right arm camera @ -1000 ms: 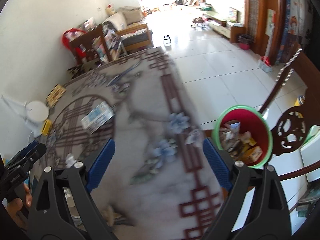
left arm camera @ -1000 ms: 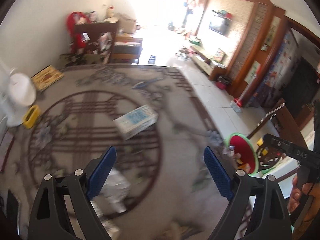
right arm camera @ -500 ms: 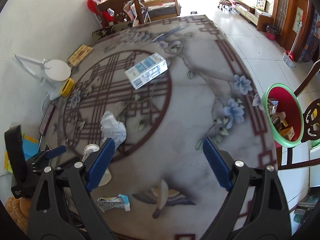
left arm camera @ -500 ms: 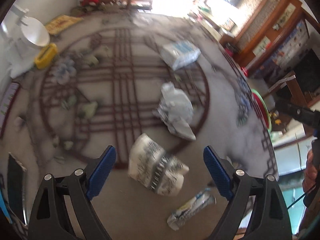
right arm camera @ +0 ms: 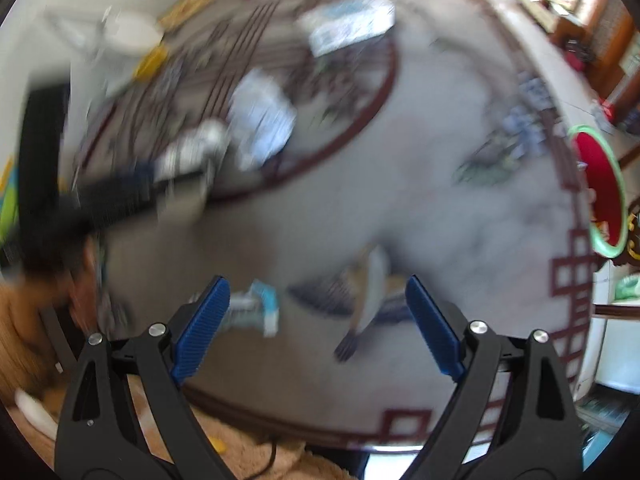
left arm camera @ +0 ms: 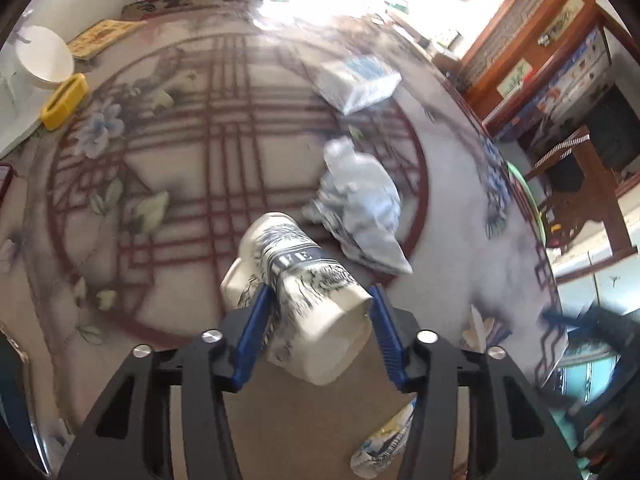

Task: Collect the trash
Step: 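Grasp the white printed paper cup with left tool while right grasps crumpled newspaper, then lift the newspaper with right tool while left carries the paper cup toward the bin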

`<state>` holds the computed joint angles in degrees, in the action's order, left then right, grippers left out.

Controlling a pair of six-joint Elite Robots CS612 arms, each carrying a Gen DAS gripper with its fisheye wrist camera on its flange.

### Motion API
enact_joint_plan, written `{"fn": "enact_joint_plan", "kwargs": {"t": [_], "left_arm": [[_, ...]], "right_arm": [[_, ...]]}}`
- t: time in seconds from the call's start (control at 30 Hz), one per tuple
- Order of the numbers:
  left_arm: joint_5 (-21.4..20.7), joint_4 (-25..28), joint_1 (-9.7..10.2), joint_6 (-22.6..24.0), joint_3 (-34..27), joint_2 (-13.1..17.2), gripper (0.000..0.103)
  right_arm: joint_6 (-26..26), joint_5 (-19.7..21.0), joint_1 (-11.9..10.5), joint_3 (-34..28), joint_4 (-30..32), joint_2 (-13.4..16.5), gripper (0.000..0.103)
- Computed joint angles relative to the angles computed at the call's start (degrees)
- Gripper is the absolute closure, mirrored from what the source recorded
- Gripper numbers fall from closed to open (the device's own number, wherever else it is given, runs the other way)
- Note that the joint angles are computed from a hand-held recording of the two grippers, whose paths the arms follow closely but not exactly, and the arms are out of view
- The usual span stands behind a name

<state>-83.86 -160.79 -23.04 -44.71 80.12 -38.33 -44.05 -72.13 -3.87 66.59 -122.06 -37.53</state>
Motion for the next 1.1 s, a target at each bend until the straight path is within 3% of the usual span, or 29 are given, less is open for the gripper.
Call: {"fn": "enact_joint_plan", "kwargs": {"t": [0.2, 0.33, 0.4, 0.57, 0.63, 0.7, 0.83, 1.1], "left_arm": [[2.7, -0.7, 0.50, -1.3, 1.0, -1.3, 0.059], [3.5, -0.7, 0.82, -2.3, 1.7, -2.0, 0.059], [4.2, -1.2, 0.93, -2.6, 2.2, -2.4, 0.059], [7.0, -2.4, 0.86, -2.8, 2.5, -2.8, 0.059], [7.2, -2.9, 0.95, -3.2, 2.6, -2.9, 0.059], [7.4, -3.0, 0.97, -3.6, 2.6, -3.0, 0.059], [8.2, -2.7, 0.81, -4.3, 2.7, -3.1, 0.059], [9.5, -2.9, 0.38, -3.7, 1.1, -2.6, 0.059]], "right_arm": [[-5.8, -2.4, 1.3, 2.0, 4.2, -0.4, 0.015], [-9.9, -6.2, 2.8, 4.3, -1.2, -0.5, 0.018], [-12.3, -7.3, 3.5, 5.0, -3.1, -0.3, 0.029], [-12.7, -4.2, 3.8, 3.5, -1.2, 0.5, 0.062], [-12.0, -3.2, 3.7, 2.0, 0.8, 1.1, 0.064], [-9.6, -1.7, 3.5, -0.2, 2.6, 2.1, 0.074], [-2.0, 2.4, 2.0, -4.1, 3.3, 3.9, 0.075], [6.9, 7.9, -0.1, -7.2, 0.3, 4.7, 0.075]]}}
